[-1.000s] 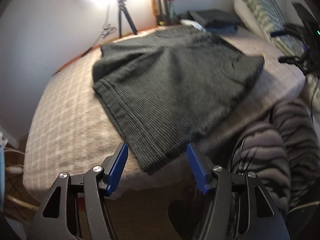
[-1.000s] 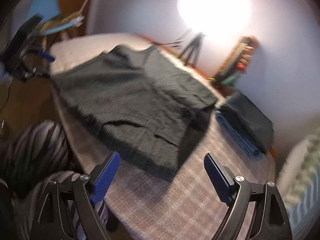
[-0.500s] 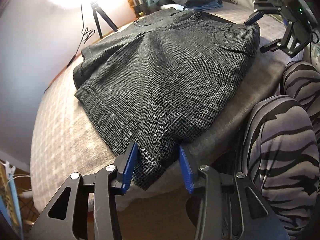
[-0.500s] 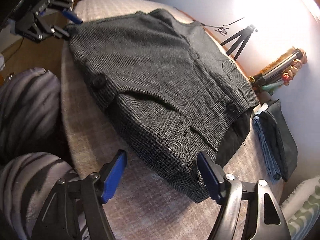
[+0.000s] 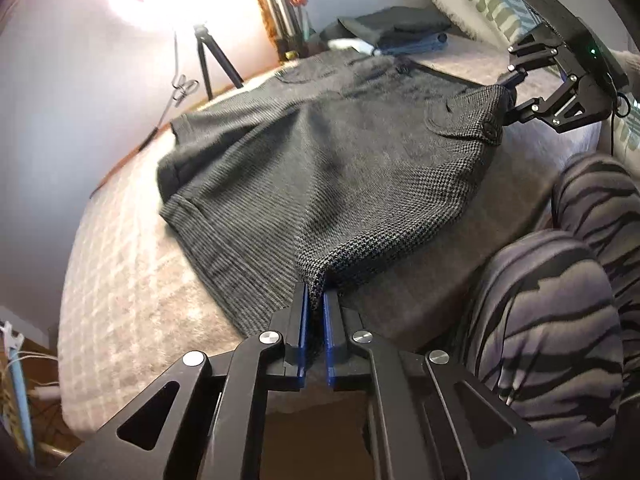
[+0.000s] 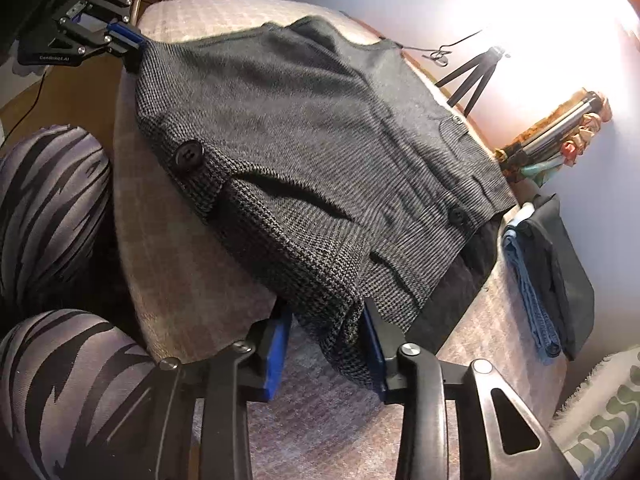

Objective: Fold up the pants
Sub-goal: 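Lift the shorts with both grippers and fold one leg over the other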

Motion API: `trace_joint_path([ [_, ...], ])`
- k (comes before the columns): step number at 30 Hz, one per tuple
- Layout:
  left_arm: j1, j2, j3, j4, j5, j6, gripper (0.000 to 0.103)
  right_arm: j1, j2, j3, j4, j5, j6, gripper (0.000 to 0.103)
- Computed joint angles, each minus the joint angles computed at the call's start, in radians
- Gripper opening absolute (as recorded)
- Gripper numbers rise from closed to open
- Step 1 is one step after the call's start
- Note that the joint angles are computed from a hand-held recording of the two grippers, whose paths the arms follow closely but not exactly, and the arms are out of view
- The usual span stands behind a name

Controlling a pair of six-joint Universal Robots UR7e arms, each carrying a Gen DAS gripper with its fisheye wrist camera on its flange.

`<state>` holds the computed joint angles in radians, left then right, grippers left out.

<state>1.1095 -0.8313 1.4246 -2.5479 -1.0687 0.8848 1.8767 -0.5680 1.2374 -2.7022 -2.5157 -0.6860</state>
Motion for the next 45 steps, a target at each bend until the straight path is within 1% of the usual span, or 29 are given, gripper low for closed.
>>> trace_joint_path([
  [3, -0.004, 0.005, -0.027, -0.035, -0.014, 0.007, 0.005, 0.005, -0.006, -0.020, -0.005, 0.015, 0.017, 0.027],
  [6, -0.007, 0.026, -0.083, -0.049, -0.036, 0.000, 0.004, 0.012, 0.000, -0.053, -0.046, 0.025, 0.000, 0.025],
  [10, -0.009, 0.080, -0.199, -0.051, -0.072, -0.012, 0.004, 0.017, 0.025, -0.127, -0.071, 0.030, -0.021, 0.023],
  [13, -0.013, 0.122, -0.276, -0.064, -0.084, -0.005, 0.003, 0.021, 0.053, -0.197, -0.085, 0.021, -0.052, 0.023],
  [16, -0.015, 0.179, -0.376, -0.072, -0.093, 0.007, 0.001, 0.019, 0.078, -0.274, -0.072, 0.027, -0.050, 0.022],
  [20, -0.008, 0.287, -0.579, -0.003, -0.112, -0.018, 0.001, 0.008, 0.130, -0.405, -0.037, 0.043, -0.078, 0.020],
  [21, -0.005, 0.299, -0.609, 0.027, -0.119, -0.028, 0.001, 0.004, 0.147, -0.447, -0.018, 0.045, -0.078, 0.020],
  [22, 0.001, 0.324, -0.667, 0.085, -0.131, -0.051, 0.001, 0.001, 0.160, -0.478, 0.001, 0.048, -0.073, 0.019],
  [24, 0.013, 0.339, -0.722, 0.167, -0.155, -0.102, 0.001, -0.005, 0.190, -0.540, 0.037, 0.048, -0.071, 0.019],
  [26, 0.025, 0.321, -0.717, 0.232, -0.185, -0.137, 0.001, -0.009, 0.210, -0.581, 0.074, 0.038, -0.063, 0.019],
  [28, 0.030, 0.295, -0.692, 0.298, -0.201, -0.161, 0.003, -0.017, 0.220, -0.612, 0.124, 0.040, -0.027, 0.018],
  [30, 0.033, 0.260, -0.638, 0.328, -0.227, -0.179, 0.015, -0.025, 0.235, -0.647, 0.160, 0.034, 0.003, 0.018],
  [31, 0.033, 0.237, -0.603, 0.345, -0.239, -0.192, 0.032, -0.027, 0.243, -0.662, 0.168, 0.030, 0.007, 0.018],
  [32, 0.033, 0.217, -0.570, 0.353, -0.248, -0.206, 0.053, -0.028, 0.250, -0.674, 0.173, 0.030, 0.008, 0.018],
  [33, 0.032, 0.204, -0.546, 0.361, -0.256, -0.217, 0.060, -0.029, 0.257, -0.686, 0.178, 0.031, 0.010, 0.018],
  [34, 0.031, 0.185, -0.512, 0.368, -0.275, -0.224, 0.062, -0.030, 0.263, -0.697, 0.183, 0.029, 0.010, 0.018],
  [36, 0.024, 0.156, -0.452, 0.378, -0.282, -0.236, 0.063, -0.029, 0.275, -0.717, 0.194, 0.020, 0.007, 0.018],
  [38, 0.013, 0.134, -0.388, 0.344, -0.264, -0.236, 0.070, -0.029, 0.288, -0.742, 0.213, 0.011, 0.007, 0.018],
  [39, 0.008, 0.123, -0.349, 0.316, -0.252, -0.232, 0.071, -0.028, 0.290, -0.748, 0.221, 0.009, 0.011, 0.018],
  [42, -0.008, 0.100, -0.244, 0.247, -0.194, -0.210, 0.072, -0.029, 0.299, -0.770, 0.245, 0.009, 0.022, 0.018],
  [45, -0.025, 0.105, -0.162, 0.128, -0.089, -0.151, 0.072, -0.030, 0.300, -0.774, 0.253, 0.011, 0.027, 0.018],
])
